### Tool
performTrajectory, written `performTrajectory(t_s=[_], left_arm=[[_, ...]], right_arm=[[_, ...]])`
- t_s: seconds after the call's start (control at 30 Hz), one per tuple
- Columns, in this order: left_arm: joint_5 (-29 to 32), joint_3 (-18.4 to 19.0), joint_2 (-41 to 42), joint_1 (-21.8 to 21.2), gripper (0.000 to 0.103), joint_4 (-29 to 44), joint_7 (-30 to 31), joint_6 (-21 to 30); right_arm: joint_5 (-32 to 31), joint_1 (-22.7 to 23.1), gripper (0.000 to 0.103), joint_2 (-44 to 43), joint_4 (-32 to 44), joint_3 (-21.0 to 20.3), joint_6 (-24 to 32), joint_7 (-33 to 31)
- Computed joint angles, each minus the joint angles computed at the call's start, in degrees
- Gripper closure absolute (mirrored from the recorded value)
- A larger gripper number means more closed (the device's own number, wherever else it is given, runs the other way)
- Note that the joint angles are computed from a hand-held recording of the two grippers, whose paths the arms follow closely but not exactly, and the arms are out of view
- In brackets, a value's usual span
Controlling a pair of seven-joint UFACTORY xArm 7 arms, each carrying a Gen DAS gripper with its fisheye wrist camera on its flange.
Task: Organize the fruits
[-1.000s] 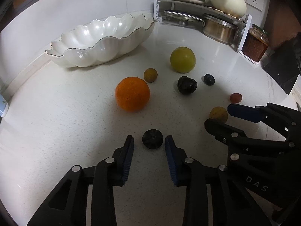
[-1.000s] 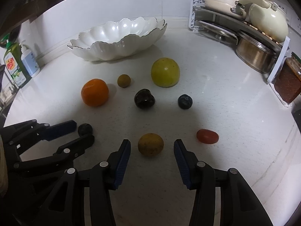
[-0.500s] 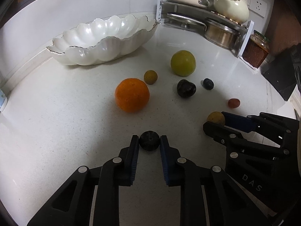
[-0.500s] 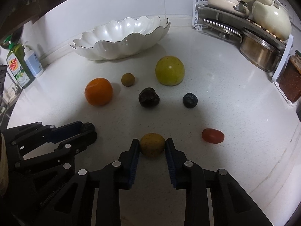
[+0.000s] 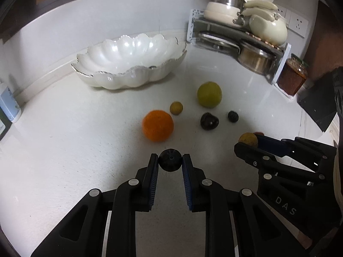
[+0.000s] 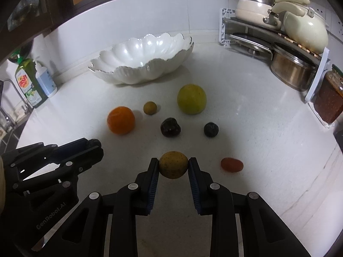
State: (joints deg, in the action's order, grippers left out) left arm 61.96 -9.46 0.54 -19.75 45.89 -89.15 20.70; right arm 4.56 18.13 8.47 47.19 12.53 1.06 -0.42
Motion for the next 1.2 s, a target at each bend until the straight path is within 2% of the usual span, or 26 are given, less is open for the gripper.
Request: performTrajectory(t_s=[0.17, 0.37, 0.5, 0.57, 0.67, 0.83, 0.93, 1.03, 1.1, 1.2], left_arm=[[1.0, -0.4, -2.2, 0.4, 0.080, -0.5, -2.7, 1.2], [0.7, -1.4, -4.4, 1.6, 0.080, -0.6, -1.8, 3.4], [-0.6, -1.1, -5.3, 3.1, 0.080, -0.9, 0.4, 1.3], [-0.8, -1.2, -5.8, 4.0, 0.080, -1.1, 1.1, 0.4], [0.3, -1.6, -6.7, 5.1, 0.080, -1.2, 1.0, 0.0], [0.8, -2.0, -7.7, 6.7, 0.080, -0.5, 1.7, 0.0], [1.1, -2.1, -8.5, 7.6, 0.080, -0.3, 2.2, 0.1], [1.8, -2.3, -8.7, 8.6, 0.080, 0.4, 2.3, 0.3], [1.8, -2.2, -8.4, 9.0, 0.080, 1.1, 2.9, 0.6], [0.7, -1.5, -7.8, 9.6, 0.080, 2.0, 4.6, -0.5]], right_arm=[[5.7, -3.8, 0.074, -1.0, 0.1, 4.7, -0.7, -6.4], [7.5, -2.7, 0.074, -1.7, 1.1, 4.2, -0.8, -8.3], [4.3, 0.6, 0.074, -1.8, 2.2, 0.9, -0.5, -4.2], [4.3, 0.7, 0.073, -1.9, 2.6, 1.0, -0.5, -3.6], [0.8, 2.7, 0.074, -1.8, 3.4, -1.1, -0.8, -0.1], [1.7, 1.3, 0.073, -1.2, 5.4, 1.0, -1.1, -0.6], [0.8, 1.8, 0.073, -0.6, 6.9, 0.6, -1.4, 0.2], [-1.7, 3.5, 0.073, 0.1, 8.4, -1.1, -2.1, 2.1], [-5.1, 6.1, 0.073, 0.9, 9.8, -4.2, -2.6, 4.6], [-7.1, 6.6, 0.074, 2.2, 12.1, -4.8, -2.6, 6.1]])
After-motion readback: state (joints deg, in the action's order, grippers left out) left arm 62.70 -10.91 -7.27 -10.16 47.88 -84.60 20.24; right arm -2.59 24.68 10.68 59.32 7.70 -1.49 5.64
